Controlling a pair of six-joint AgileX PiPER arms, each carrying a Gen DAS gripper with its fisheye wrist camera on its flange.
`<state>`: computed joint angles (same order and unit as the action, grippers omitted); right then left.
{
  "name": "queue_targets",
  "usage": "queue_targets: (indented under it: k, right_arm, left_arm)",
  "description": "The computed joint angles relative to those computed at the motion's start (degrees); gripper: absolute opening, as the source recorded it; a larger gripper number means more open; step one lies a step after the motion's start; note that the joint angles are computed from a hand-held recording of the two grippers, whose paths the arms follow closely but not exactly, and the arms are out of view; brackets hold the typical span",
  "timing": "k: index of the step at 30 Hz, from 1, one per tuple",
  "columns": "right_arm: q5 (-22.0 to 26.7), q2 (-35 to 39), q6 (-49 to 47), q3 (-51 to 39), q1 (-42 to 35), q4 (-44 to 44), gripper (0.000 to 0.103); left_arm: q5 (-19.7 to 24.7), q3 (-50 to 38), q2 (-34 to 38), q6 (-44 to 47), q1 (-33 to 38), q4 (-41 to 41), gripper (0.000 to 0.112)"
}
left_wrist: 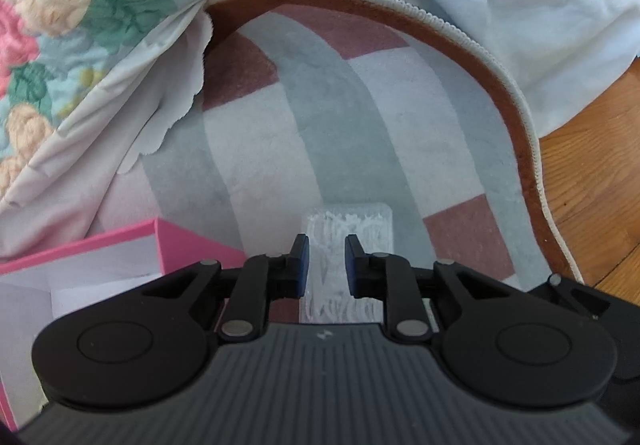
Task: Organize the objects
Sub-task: 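Close both grippers on the clear floss box from opposite sides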
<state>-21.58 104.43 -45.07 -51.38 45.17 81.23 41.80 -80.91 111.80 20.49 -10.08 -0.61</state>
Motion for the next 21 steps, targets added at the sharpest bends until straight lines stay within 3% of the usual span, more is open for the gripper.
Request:
queue_targets:
  k: [3, 5, 7, 11, 13, 17, 19, 21]
  right_arm:
    - [0.3, 0.3, 1.4, 0.0, -0.2, -1.2, 0.048]
    - [1.4, 0.2, 5.3, 0.3, -0.8, -4.6, 0.049]
    - [2.8, 0.3, 9.6, 0.6, -1.5, -8.6, 0.049]
    - [3.8, 1.2, 14.9, 0.6, -2.0, -14.5, 0.049]
    - [4.1, 1.4, 18.0, 0.8, -2.2, -17.3, 0.049]
    - [3.8, 1.1, 15.9, 0.9, -2.1, -15.2, 0.049]
    - [4.0, 0.6, 15.8, 1.2, -2.3, -15.0, 0.049]
    - [4.1, 0.1, 14.4, 1.6, -2.4, -13.7, 0.049]
  left_arm:
    - [0.7, -1.3, 1.0, -0.5, -0.6, 0.9, 0.020]
    - [1.5, -2.4, 2.2, -1.4, -1.0, 2.0, 0.027]
    - [1.2, -2.6, 2.3, -2.7, -1.5, 3.5, 0.048]
    - [5.9, -5.7, 4.0, -1.7, -2.5, 2.9, 0.066]
    - [6.0, -5.2, 4.2, -2.6, -3.3, 3.8, 0.072]
    - [3.8, -2.4, 3.4, -1.6, -2.1, 0.1, 0.068]
    - [2.5, -1.0, 2.3, -1.8, -1.6, -0.1, 0.055]
    - [4.1, -2.0, 2.4, -0.5, -0.3, -2.8, 0.055]
